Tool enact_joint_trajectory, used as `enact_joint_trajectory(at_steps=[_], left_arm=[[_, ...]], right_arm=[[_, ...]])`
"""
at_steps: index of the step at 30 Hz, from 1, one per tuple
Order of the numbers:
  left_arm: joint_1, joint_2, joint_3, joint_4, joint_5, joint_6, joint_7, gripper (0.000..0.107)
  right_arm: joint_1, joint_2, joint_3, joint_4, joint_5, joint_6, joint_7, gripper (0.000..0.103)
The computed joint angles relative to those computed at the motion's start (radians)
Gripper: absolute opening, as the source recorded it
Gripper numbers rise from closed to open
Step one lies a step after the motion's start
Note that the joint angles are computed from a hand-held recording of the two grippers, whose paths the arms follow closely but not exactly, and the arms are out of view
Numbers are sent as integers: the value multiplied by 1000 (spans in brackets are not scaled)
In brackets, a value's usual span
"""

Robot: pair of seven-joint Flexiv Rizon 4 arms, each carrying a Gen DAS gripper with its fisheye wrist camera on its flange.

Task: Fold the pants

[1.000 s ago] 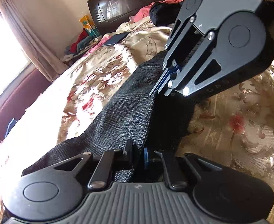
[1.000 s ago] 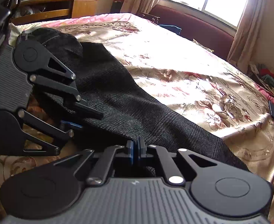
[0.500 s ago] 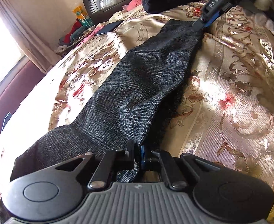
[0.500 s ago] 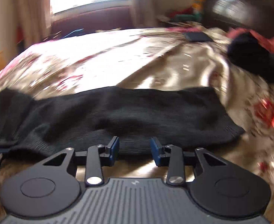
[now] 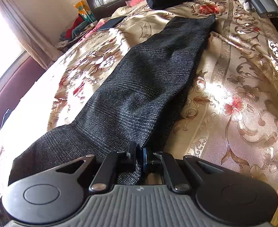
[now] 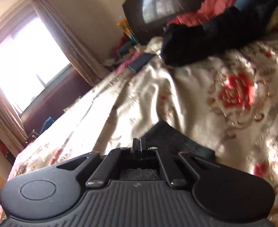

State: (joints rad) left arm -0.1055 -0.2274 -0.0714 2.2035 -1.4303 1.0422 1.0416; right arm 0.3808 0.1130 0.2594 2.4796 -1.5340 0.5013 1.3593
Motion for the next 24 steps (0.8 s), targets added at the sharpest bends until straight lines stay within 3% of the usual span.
enact_joint_trajectory(at_steps=[1,3,5,9,12,14,17,19,24], left_arm=[[-1,-2,0,-1,1,1,-10,20],[-3,-1,-1,-1,0,7,-26,20],[-2,-1,-2,0,-13,4,-21,20],[-9,1,-3,5,-59,1,45,20],[-11,15,2,7,-66,-22,21,23],[-7,28,5,9,-83,-65,-14,27],[-21,35,5,17,-97,-78,-18,28],[-34,34,2,21,-113,-69,14,28],[-40,35,6,17,-82,-84,-42,29]], right_arm=[[-4,-1,-3,5,2,-10,-25,1],[-15,-4,-18,12,122,65,-86,1],[-24,17,-14,49,123,136,-7,3],[35,16,60,49,284,27,30,8],[46,4,50,51,342,47,59,13],[23,4,18,78,273,129,155,17],[12,-12,11,79,215,122,232,17],[6,-7,5,80,191,118,242,7],[14,16,22,43,218,57,61,6]])
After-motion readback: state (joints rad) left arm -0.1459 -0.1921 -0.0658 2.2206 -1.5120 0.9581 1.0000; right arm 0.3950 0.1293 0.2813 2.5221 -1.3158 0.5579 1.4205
